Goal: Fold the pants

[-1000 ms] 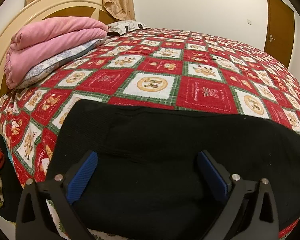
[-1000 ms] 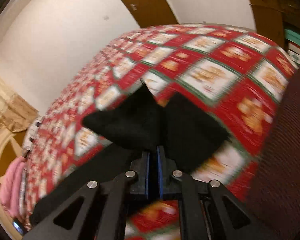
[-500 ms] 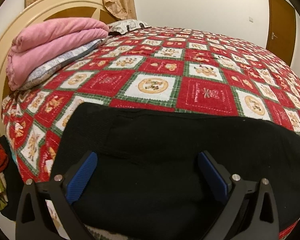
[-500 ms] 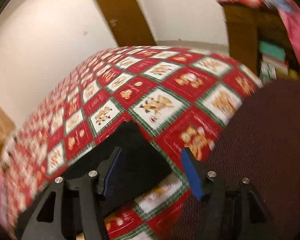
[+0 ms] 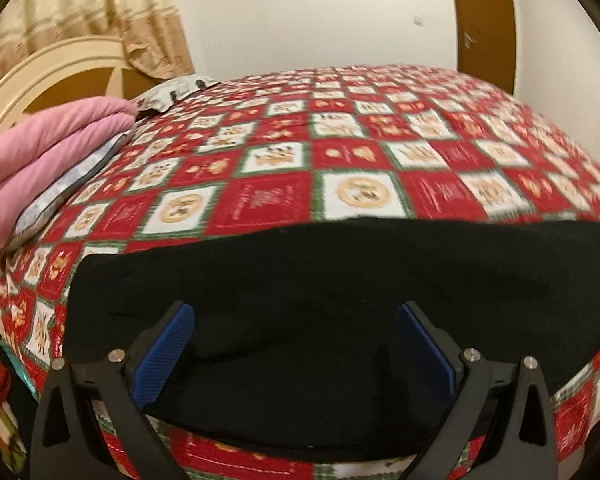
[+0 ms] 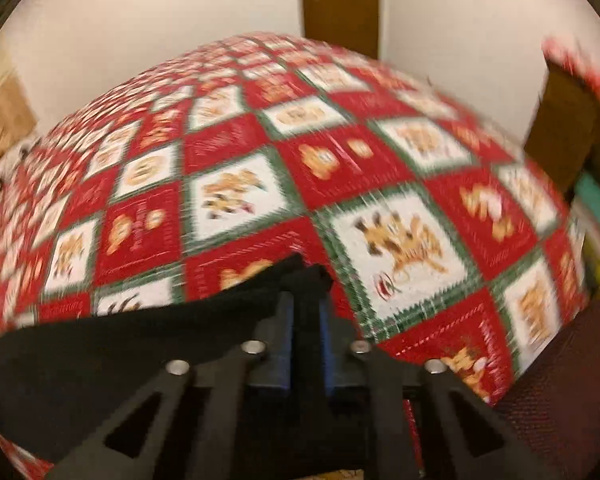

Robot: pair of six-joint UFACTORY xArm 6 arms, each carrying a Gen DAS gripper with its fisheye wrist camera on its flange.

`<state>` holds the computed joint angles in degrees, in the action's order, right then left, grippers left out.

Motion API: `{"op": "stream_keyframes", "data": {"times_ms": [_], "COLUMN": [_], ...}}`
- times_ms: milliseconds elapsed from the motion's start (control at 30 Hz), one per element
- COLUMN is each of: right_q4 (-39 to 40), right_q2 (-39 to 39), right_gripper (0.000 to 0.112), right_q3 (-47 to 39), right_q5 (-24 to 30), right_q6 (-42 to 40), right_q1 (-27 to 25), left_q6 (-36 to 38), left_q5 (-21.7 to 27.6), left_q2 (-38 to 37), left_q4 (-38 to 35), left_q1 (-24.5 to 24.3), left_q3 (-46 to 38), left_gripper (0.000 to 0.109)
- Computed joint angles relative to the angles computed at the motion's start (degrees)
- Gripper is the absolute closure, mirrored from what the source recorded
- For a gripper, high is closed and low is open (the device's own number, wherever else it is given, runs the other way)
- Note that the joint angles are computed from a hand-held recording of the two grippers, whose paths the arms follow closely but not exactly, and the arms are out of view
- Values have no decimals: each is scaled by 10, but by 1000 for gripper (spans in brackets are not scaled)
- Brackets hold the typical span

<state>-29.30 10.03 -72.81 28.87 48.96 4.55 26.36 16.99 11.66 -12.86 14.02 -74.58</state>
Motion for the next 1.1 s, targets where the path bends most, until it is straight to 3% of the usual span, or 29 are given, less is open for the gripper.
{"op": "stream_keyframes", "data": {"times_ms": [67, 167, 300, 367, 400, 433, 467, 500, 600, 700, 833, 900, 967, 1000, 1100], "right_q4": [-17, 89, 157, 214, 218, 199, 195, 215, 358, 441, 391, 286, 239, 251, 261], "right_q2": [-19, -19, 20, 17, 13, 5, -4, -21, -47, -33, -9, 8, 18, 15, 7], "right_gripper": [103, 103, 103, 101, 83, 49, 38, 34, 34, 34, 33, 36, 51, 69, 98], "right_q3": [20, 31, -8, 7, 11, 12, 21, 46, 93, 85, 44, 9, -16, -14, -13], "right_q5": [-34, -96, -44, -67, -63, -40, -41, -67, -123, -99, -54, 0, 31, 28, 30], "right_q6": [-12, -129, -176, -202, -193, -161, -145, -149, -243, -323, -311, -260, -256, -268, -275], "right_q1": [6, 7, -8, -25, -31, -38, -43, -49, -53, -46, -37, -28, -14, -11, -4], "left_q6": [-11, -21, -35, -43, -45, -50, -58, -60, -63, -66, -70, -71, -71, -72, -74], "left_q5": [6, 15, 27, 21, 21, 21, 25, 30, 48, 53, 47, 45, 44, 43, 40], "left_q2": [4, 7, 5, 1, 0, -1, 2, 4, 11, 12, 8, 9, 9, 9, 8], "left_q4": [12, 3, 3, 12, 13, 17, 22, 21, 5, -5, 2, 2, -1, -1, 2], "left_q1": [-3, -5, -7, -8, -8, -6, -5, -4, -2, -3, -5, -5, -6, -6, -7], "left_q3": [-3, -8, -4, 4, 5, 7, 5, 3, -6, -8, -1, 0, 0, 1, 4], "left_gripper": [6, 6, 6, 6, 6, 6, 6, 6, 6, 6, 6, 6, 6, 6, 6]}}
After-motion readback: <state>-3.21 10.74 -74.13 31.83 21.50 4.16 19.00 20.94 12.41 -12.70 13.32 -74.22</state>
